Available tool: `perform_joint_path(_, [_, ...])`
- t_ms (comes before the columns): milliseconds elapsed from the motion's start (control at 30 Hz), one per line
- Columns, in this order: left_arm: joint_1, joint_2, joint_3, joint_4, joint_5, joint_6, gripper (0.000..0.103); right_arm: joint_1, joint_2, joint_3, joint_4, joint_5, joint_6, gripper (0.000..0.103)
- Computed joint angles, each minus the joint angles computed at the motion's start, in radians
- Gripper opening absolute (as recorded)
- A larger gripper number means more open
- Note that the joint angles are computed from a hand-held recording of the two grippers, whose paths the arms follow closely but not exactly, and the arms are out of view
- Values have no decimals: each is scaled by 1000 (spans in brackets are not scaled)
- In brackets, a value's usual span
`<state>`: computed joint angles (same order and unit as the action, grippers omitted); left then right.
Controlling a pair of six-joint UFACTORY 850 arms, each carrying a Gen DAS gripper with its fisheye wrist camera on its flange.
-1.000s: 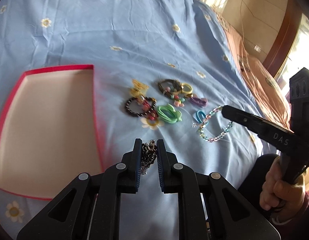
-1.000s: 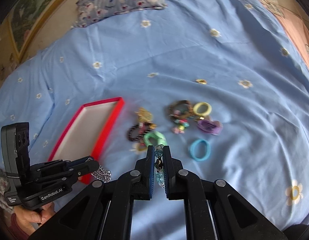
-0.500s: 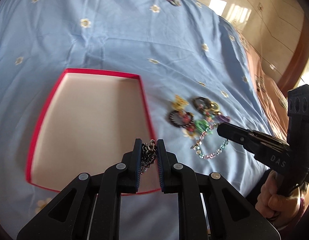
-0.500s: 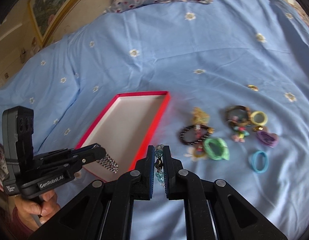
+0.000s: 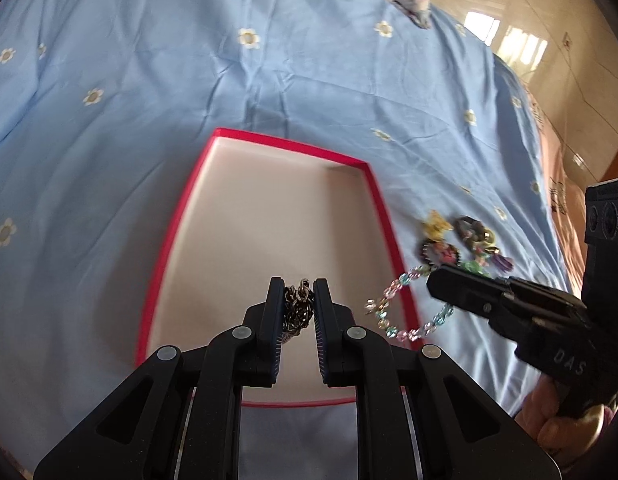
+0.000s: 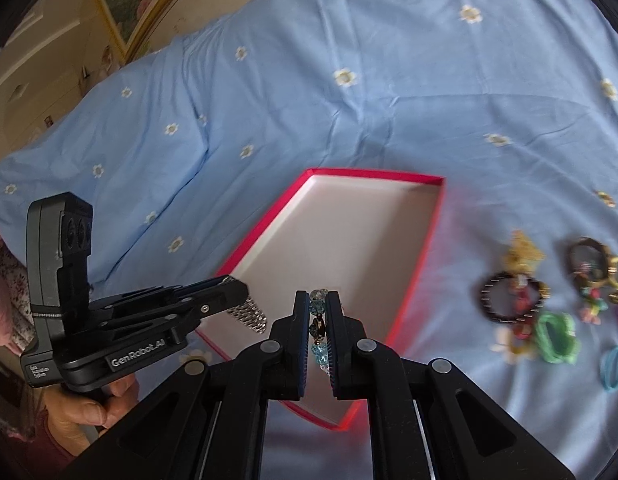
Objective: Organize jewelry
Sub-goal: 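Carry the chain with the left tool while the right tool carries the bracelet into the red box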
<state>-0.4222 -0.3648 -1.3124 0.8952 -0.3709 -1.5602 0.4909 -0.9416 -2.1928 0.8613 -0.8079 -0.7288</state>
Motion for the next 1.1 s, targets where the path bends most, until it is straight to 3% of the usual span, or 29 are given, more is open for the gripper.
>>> perform_joint_path(433, [41,-22,47,-135,27,94,12,38,-114,-112,-104,-76,94,7])
perform_joint_path(833, [43,-49,28,-174,-19,151,15,46,-170,-178,-223,-95,167,8])
perform_joint_path(1000, [34,-55,16,-164,-60,147,28,43,-169,-178,-219,-102,171,12])
perform_joint_path(1100, [31,-50,17,-154,-68,135,31,40,-177,-193,-209,-109,177,20])
